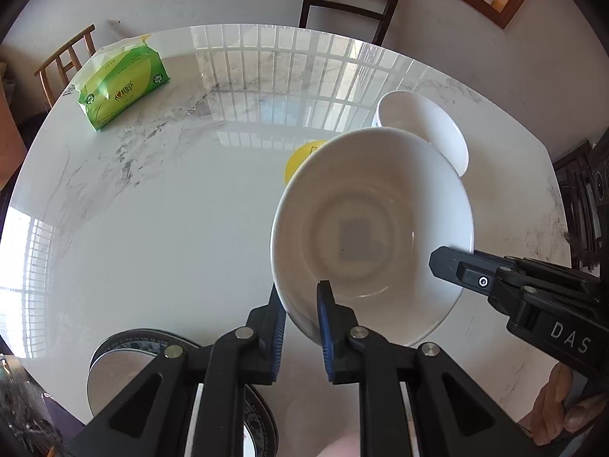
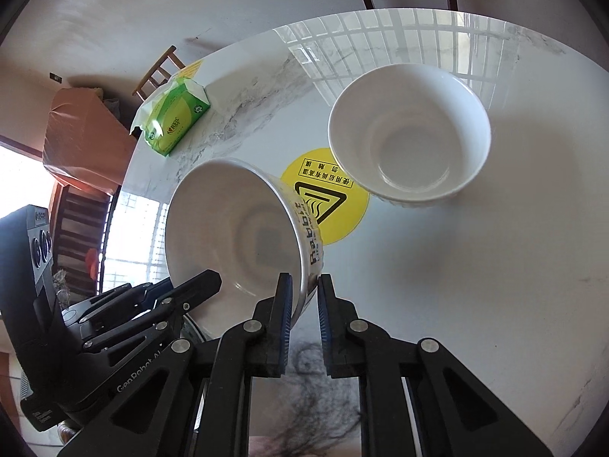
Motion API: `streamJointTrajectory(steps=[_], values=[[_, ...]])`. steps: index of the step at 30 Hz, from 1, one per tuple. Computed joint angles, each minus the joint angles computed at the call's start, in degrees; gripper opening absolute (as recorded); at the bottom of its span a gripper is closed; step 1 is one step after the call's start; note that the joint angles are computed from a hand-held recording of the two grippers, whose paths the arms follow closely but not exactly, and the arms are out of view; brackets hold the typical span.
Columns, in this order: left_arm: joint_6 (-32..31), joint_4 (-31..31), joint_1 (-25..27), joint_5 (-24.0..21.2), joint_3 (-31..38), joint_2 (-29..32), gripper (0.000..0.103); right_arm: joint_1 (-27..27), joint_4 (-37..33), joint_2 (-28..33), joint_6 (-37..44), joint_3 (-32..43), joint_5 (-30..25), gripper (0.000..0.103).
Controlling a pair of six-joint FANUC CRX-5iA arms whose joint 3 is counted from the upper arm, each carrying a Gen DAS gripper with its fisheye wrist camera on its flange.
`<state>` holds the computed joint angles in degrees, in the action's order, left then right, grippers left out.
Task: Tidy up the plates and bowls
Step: 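Lift the yellow-printed white bowl and carry it over the pink bowl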
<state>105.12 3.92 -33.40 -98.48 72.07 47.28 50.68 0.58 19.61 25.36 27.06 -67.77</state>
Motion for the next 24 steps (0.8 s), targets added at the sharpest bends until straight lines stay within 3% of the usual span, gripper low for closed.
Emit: streamJointTrajectory(steps=[5,15,24], values=[[-0.19,0.89,-1.16,3.11,-11.03,-7.62,0.017,3.27,2.16,-3.3,-1.02,-2.06,-2.39,0.013],[-0.25,-1.36,-5.38,6.88,-25.75,-20.63,0.018,11.49,6.74,-11.78,-7.14,-9.69,-1.99,0.013],[0.88,-0.62,-7.32,10.01,-37.94,-28.67,0.018,18.96,10.16,-16.0,-13.43,-14.77,-1.94,0.013]])
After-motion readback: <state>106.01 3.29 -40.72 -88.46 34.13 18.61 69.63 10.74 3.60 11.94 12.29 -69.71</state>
